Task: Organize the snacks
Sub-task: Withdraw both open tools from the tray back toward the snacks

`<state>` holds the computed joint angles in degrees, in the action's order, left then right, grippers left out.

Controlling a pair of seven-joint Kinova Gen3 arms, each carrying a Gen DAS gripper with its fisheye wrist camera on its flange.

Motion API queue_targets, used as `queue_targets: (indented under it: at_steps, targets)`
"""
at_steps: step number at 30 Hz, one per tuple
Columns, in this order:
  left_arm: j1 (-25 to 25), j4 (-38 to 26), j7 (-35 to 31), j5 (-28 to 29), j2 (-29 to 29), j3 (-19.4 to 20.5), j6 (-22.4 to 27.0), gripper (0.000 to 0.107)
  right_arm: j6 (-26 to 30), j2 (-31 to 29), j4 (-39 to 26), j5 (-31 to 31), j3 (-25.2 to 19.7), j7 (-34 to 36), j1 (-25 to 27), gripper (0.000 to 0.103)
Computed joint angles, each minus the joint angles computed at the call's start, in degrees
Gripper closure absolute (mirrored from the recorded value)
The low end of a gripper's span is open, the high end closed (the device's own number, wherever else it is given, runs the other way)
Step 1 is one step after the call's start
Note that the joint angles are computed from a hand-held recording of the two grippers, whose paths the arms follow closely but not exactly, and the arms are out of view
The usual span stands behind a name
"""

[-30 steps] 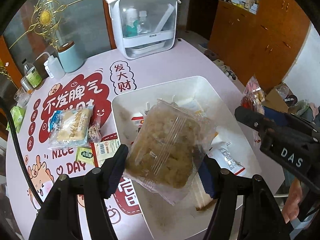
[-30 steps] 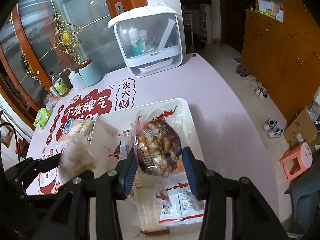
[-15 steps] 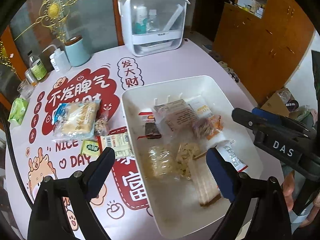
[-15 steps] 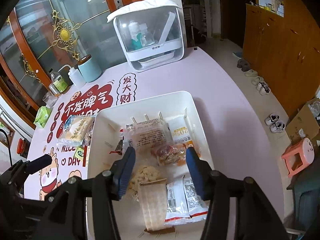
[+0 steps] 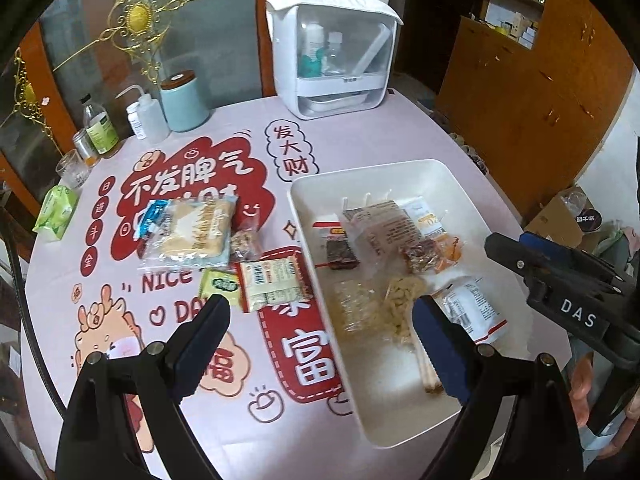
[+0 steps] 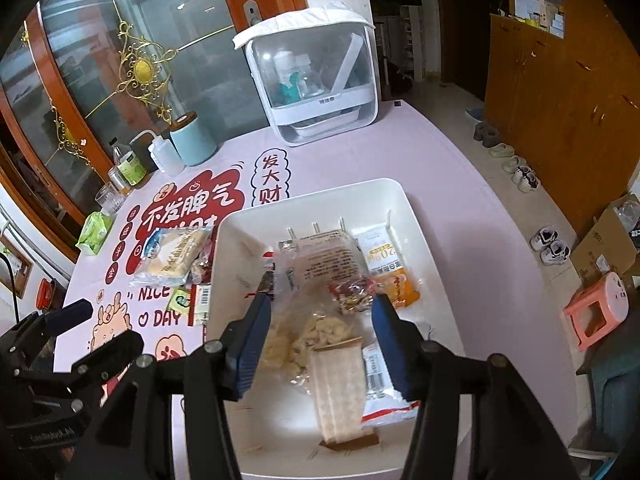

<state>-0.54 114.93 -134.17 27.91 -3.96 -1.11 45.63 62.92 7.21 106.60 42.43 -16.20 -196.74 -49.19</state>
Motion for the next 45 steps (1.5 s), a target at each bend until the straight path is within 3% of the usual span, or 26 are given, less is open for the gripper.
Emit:
queue_targets:
  at_steps: [7, 11, 16, 21, 25, 32, 36, 45]
  targets:
    - [-5.48, -1.90, -10.22, 5.06, 0.55, -5.40, 3.44, 0.016, 6.18, 4.41, -6.04, 0.85, 0.12, -3.40, -4.08, 0.050]
    - [-10.74, -5.73, -15.86, 8.17, 4.20, -7.49, 6.65, 0.016, 8.51, 7.99, -10.86, 0.97, 1.65, -4.66, -6.70, 0.050]
    - [-18.44, -12.91, -21.47, 10.83, 11.46, -7.22, 10.39, 0.016, 10.46, 14.10, -18.66, 0.60, 4.34, -3.69, -10.06, 0.050]
    - [-23.49, -20.37, -24.20, 10.99, 19.21, -4.30, 10.68, 0.016, 10.47, 20.70, -27.25, -1.51, 7.53, 0.62, -11.54, 0.050]
    - [-25.06, -26.82, -22.94, 8.86, 25.85, -1.24, 11.28, 0.016, 9.84, 25.22, -33.49, -3.57, 10.10, 6.28, -11.11, 0.050]
    - [-23.96, -33.96, -19.40, 2.99, 35.17, 4.08, 12.86, 0.016, 2.41, 30.60, -39.11, -8.49, 13.32, 15.75, -6.95, 0.051]
    - [-21.61, -35.09, -17.90, -0.57, 38.56, 5.61, 11.95, 0.016, -0.07, 33.94, -41.85, -13.00, 14.68, 20.94, -3.62, 0.061]
    - [-18.13, -43.75, -8.27, -5.39, 48.44, 6.73, 16.74, 0.016, -2.66, 39.18, -44.97, -22.09, 17.01, 26.81, 1.60, 0.063]
